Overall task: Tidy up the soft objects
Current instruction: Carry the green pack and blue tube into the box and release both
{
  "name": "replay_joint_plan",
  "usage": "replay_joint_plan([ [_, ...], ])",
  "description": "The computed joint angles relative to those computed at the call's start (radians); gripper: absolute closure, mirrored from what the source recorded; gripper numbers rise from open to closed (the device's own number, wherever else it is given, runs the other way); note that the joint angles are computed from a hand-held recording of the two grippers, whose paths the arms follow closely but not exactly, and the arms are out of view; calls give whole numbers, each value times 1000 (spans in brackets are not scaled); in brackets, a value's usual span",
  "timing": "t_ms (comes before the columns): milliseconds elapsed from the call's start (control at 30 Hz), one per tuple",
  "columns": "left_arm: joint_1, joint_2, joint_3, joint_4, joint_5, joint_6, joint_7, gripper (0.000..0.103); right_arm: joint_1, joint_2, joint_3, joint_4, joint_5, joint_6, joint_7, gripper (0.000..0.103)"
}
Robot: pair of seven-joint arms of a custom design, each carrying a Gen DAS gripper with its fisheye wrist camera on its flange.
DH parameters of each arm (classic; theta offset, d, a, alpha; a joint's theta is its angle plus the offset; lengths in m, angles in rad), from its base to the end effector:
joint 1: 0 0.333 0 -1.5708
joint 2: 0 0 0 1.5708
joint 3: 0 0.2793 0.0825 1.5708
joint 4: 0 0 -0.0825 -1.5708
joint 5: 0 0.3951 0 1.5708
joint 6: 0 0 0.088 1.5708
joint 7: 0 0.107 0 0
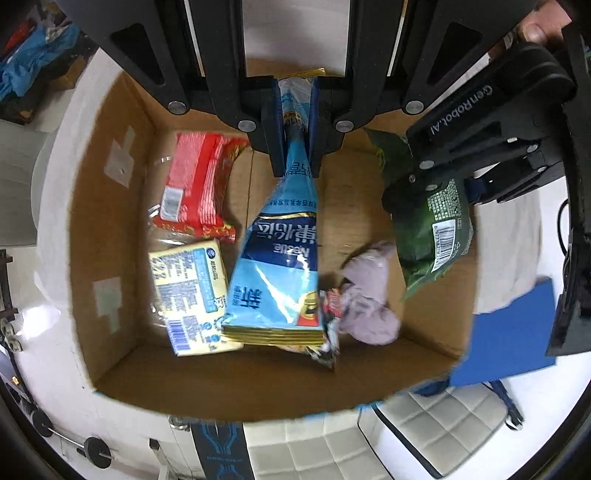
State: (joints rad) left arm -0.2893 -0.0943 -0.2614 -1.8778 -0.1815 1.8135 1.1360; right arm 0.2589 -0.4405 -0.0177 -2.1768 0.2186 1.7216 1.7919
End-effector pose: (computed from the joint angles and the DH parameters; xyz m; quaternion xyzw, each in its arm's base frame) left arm 0.4602 -0.3045 0.5109 0.6785 -0.7305 0.0350 0.0689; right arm 0.4281 0.1252 0.5311 -0.6982 0.7071 0.0987 0.0523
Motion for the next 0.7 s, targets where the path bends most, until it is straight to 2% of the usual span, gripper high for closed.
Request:
replay_joint_plan([
  [133,-4,41,-1,-15,-10,4,4,64,0,48,0,-20,1,32,-17,91],
  [367,-15,62,-3,-28,-7,-2,-3,63,-10,104,-4,-19,25,35,-50,89],
  [467,-17,62,-4,-31,-6,-14,-18,59,-20,131,0,-3,7,22,-52,87],
  [500,-19,58,-6,-34,7,-15,-26,58,-21,139,2,2,2,21,-56,82],
  [533,-21,50,-8,-38,17,-14,-29,56,-23,143,2,6,1,15,-60,73],
  [600,-24,40,-10,-41,23,-14,-33,54,-27,139,7,6,-12,19,-57,63],
  [700,-29,16,-16,-43,43,-19,-48,54,-29,121,15,1,-43,26,-50,62],
])
